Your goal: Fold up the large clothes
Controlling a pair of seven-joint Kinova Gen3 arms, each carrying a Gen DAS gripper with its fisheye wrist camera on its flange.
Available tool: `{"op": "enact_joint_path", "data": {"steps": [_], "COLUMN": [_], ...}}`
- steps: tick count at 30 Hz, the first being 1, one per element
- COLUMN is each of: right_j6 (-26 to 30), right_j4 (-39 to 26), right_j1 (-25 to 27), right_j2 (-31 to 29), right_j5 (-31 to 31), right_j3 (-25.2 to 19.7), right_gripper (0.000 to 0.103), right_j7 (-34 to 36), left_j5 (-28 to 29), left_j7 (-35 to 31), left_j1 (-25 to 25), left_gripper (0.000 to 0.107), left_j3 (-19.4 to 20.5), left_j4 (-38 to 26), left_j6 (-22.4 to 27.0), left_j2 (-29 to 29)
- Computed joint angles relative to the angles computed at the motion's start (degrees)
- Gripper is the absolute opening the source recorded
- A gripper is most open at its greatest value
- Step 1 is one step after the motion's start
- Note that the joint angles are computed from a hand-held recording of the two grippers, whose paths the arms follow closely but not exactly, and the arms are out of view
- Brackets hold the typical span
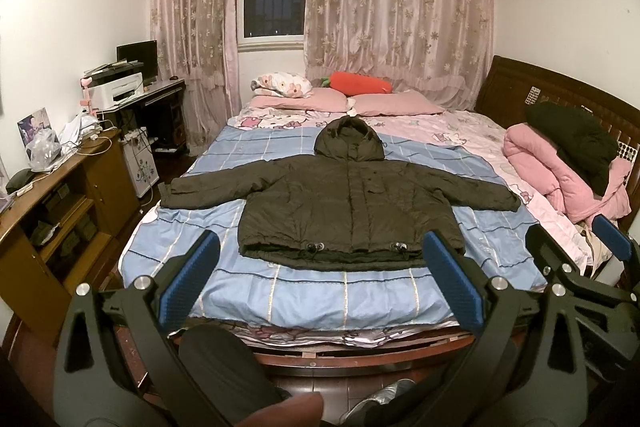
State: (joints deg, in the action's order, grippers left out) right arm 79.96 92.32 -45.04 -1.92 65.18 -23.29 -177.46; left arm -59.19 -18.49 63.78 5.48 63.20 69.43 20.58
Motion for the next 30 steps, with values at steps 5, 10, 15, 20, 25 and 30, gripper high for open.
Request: {"op": "enact_joint_path", "data": {"steps": [5, 10, 15, 20, 25, 30], "right_j6": [-0.1, 0.5, 0.6, 0.6, 0.2, 0.2], "right_j4": [0.1, -0.6, -0.7, -0.1, -0.1, -0.1], "right_j1": [0.0, -0.7, -0.7, -1.6, -1.9, -2.2], "right_j2": [0.1, 0.4, 0.5, 1.8, 1.7, 1.7], "right_j5": [0.0, 0.0, 0.2, 0.8, 0.6, 0.6], "right_j3": [0.1, 0.1, 0.1, 0.0, 0.9, 1.0], "right_gripper": [0.102, 0.102, 0.102, 0.102, 0.102, 0.102], "right_j7": [-0.1, 0.1, 0.1, -1.8, -1.4, -1.5], "left_j5": [-0.1, 0.0, -0.1, -0.1, 0.1, 0.2], "left_j7": [0.2, 0.1, 0.0, 0.1, -0.4, -0.3], "left_j1": [0.0, 0.0, -0.1, -0.1, -0.1, -0.1], "left_gripper": [0.101, 0.101, 0.101, 0.101, 0.101, 0.101], "left_j3": [0.0, -0.1, 0.0, 0.0, 0.1, 0.0], "left_j4": [0.3, 0.2, 0.1, 0.1, -0.4, -0.1], "left_j6": [0.0, 0.0, 0.0, 0.1, 0.2, 0.0], "left_j2": [-0.1, -0.1, 0.0, 0.0, 0.1, 0.0]}}
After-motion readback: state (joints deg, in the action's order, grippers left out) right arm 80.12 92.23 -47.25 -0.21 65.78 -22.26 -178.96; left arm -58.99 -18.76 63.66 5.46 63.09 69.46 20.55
